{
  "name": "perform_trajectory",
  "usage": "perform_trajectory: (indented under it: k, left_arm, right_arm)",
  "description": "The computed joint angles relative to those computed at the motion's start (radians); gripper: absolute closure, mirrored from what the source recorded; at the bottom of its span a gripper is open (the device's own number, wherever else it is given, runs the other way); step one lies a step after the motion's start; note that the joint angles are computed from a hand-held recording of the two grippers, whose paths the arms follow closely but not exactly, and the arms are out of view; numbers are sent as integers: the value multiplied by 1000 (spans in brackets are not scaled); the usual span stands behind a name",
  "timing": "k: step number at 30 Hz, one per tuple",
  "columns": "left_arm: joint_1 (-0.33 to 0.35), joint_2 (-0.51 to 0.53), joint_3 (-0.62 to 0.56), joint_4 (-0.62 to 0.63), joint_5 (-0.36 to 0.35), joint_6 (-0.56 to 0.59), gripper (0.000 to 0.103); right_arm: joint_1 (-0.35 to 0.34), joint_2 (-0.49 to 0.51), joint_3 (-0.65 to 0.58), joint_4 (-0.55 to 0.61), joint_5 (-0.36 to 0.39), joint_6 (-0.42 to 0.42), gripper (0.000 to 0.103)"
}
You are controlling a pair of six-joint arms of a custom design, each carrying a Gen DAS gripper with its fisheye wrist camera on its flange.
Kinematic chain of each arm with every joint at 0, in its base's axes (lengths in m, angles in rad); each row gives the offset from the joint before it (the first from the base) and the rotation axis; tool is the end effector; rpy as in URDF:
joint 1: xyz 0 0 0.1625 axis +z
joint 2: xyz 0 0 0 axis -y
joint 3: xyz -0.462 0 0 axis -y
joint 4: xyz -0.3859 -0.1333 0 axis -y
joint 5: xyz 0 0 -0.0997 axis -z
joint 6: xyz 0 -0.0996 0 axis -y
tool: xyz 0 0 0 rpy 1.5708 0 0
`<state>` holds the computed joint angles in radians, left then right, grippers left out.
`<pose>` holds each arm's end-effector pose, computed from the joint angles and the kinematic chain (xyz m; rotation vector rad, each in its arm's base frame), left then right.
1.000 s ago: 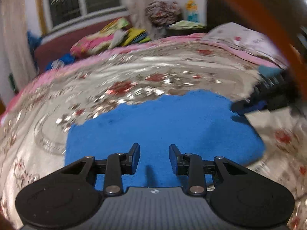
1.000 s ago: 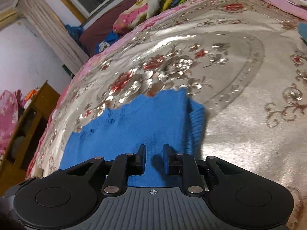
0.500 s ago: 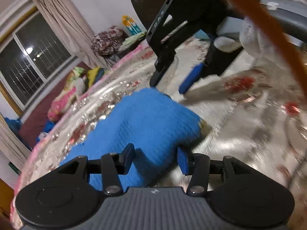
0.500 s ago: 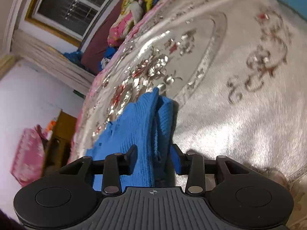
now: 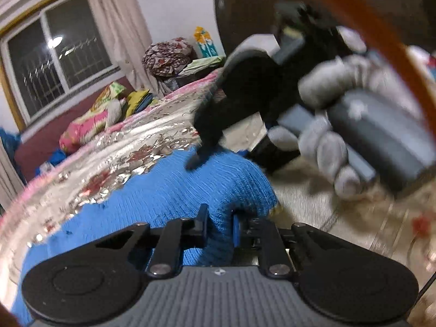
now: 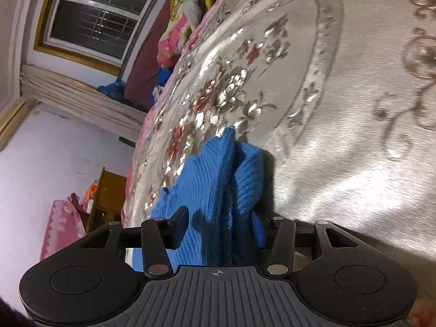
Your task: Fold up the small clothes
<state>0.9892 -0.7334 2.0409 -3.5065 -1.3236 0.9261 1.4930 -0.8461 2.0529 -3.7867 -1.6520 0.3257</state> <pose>-0.1875 -0.5722 0.0796 1.7584 2.0313 -0.8020 0.0797 -0.5887 0.1793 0.6017 2.6388 -1.4964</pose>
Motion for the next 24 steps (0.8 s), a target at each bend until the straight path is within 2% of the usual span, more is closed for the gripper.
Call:
perform_trajectory:
  k: [1,2,3,8,12,14,18,21,24]
  left_arm:
    - [5,-14,-5,24,-15,-34,80]
    - [10,-28,-13,49,-32,-66,81]
    - [18,-46,-19,76,-53,-105,81]
    - [65,-128,-65,161,-153,-271,82]
    - [117,-190,-108,204,-188,-378,82]
    - [151,-215,-135,238,-184,-420,82]
    - [209,-235,-169,281,-131,-448,82]
    - [248,-249,-194,357,-95,-483,82]
    - [270,-261,-199,383,-64,-484,81]
  right_arm:
    - [7,4,-6,3,-13,0,71]
    - [9,2,-10,25,-15,9,78]
    - [10,2,-11,29,-9,24,80]
    - [71,5,-42,-9,6,20,83]
    - [153,44,-157,58,-6,-21,84]
    - [193,84,-234,120,-19,-54,84]
    - [260,191,-416,282,-95,-101,84]
    - [293,278,-549,409,-160,-133,84]
    - [304,346,-661,551,-211,-132,79]
